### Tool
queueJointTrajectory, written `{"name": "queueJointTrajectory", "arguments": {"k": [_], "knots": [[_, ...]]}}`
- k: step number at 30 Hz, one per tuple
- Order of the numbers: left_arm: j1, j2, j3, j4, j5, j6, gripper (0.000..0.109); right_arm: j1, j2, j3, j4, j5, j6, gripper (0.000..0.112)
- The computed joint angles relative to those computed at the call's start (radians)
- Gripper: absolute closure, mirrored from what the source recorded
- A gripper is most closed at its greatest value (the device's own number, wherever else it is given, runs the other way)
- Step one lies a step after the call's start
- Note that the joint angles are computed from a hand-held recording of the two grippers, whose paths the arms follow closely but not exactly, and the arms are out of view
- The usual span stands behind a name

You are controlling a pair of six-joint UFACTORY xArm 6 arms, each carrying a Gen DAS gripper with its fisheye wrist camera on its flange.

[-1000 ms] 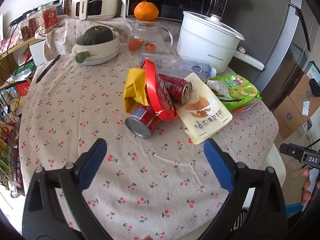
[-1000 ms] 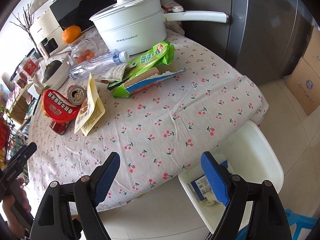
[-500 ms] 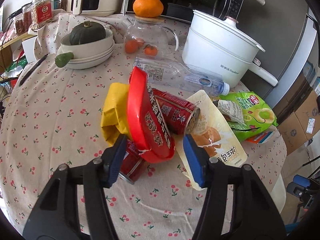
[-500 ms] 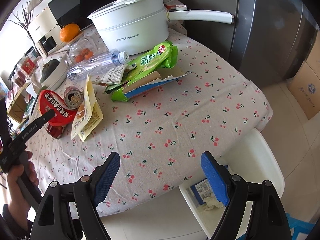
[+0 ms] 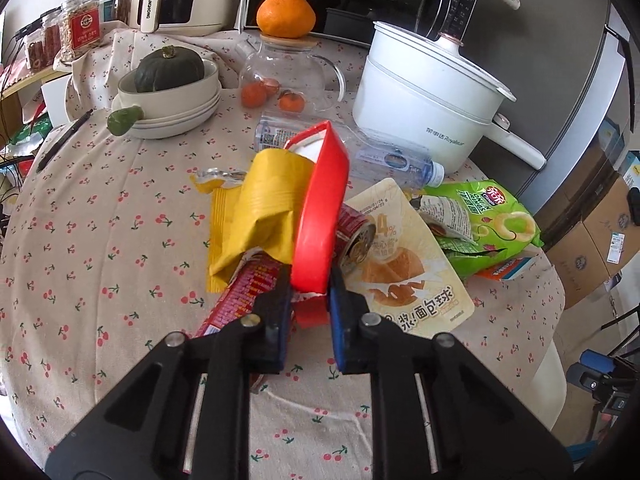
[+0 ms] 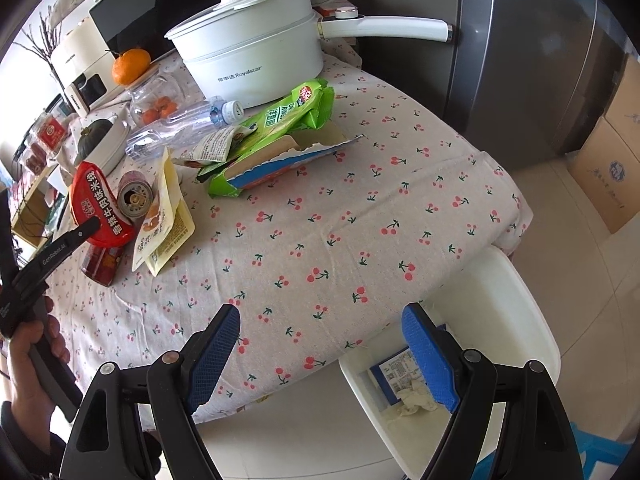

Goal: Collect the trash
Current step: 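Lift the noodle cup with the left gripper while the right grasps the bread snack bag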

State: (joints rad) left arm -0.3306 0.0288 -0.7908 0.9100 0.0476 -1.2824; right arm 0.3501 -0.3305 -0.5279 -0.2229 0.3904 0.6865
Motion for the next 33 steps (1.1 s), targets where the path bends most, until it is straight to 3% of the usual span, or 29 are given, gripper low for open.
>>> {"name": "queueJointTrajectory", "arguments": {"k": [12,20,27,30,33], "knots": [[-0.07,-0.236,0.221,-0.486,-0.048,0.48,0.091,0.029,0.03,-0.017,0.03,-0.037,-0.018,0.028],[-0.1,-0.378,0.333,-0.56,-0.039,0.58,0.091,0.062,0.097,-0.042,0.344,-0.163,-0.29,0.028],[-0.093,-0.474,0.397,-0.678,-0.044,0.7,0.091,0.127,0.282,-0.194,0.854,-0.194,-0.714,0.029],[-0.1,-0.499,0.417,-0.842,-0.058,0.824,0.091,0.158,0.361,-0.264,0.885,-0.223,-0.759,0.029],[-0.101,-0.503,0.419,-0.956,-0.06,0.908,0.091,0.189,0.432,-0.332,0.748,-0.238,-0.735,0.029]]}}
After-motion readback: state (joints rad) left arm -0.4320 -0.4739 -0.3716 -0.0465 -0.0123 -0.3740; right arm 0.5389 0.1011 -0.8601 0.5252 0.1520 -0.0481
